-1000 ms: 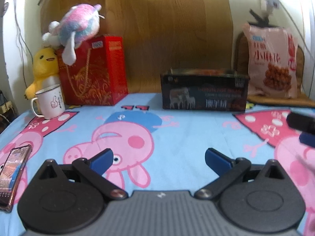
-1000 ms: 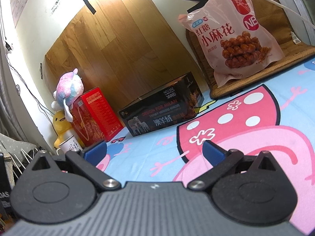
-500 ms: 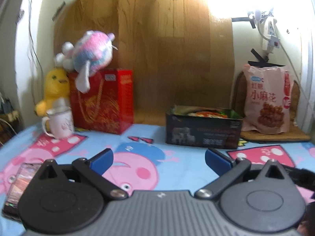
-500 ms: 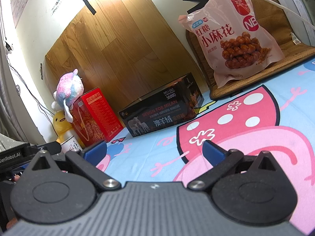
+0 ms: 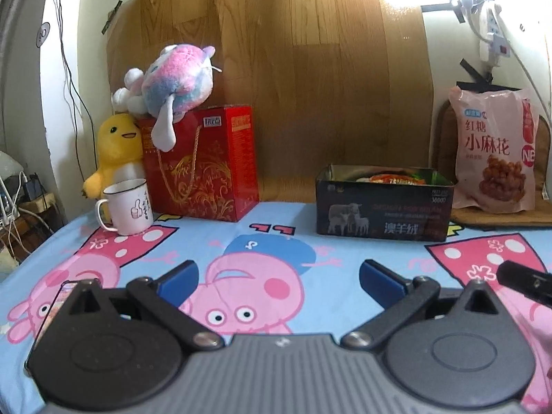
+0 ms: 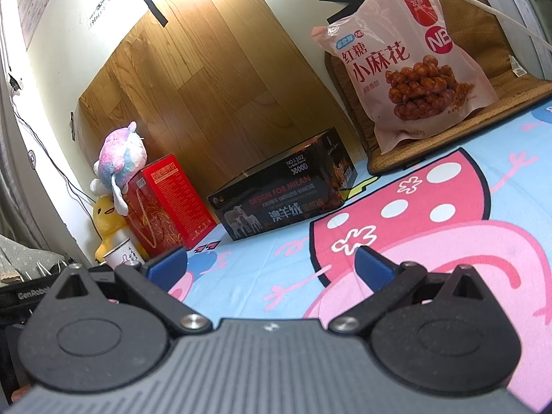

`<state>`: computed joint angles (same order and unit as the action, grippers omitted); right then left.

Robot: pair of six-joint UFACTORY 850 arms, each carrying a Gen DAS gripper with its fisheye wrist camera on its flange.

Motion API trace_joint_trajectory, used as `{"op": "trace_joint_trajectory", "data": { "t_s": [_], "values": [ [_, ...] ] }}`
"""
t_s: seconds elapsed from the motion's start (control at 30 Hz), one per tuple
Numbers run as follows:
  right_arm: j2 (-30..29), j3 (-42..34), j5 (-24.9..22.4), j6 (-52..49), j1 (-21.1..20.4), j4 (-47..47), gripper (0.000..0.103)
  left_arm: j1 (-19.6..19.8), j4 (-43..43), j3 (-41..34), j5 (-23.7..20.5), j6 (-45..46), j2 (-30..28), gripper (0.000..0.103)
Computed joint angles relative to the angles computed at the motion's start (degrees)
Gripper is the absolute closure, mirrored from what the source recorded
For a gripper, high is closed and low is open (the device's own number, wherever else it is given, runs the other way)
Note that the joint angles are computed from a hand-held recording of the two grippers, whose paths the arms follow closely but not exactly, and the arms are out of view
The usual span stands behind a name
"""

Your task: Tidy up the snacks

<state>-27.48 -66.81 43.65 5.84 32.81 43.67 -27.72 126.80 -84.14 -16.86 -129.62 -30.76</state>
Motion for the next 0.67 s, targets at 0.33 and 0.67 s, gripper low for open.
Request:
{"op": "trace_joint_trajectory", "data": {
  "t_s": [0.33,0.67],
  "values": [
    [0.0,0.0,0.0,0.0,0.0,0.0,0.000,0.3,-10.8,-2.0,3.6,10.4,-1.3,0.000],
    [0.0,0.0,0.0,0.1,0.0,-0.1,0.000,0.2,-4.3,-1.6,5.1,5.3,-1.2,0.000]
  ]
}}
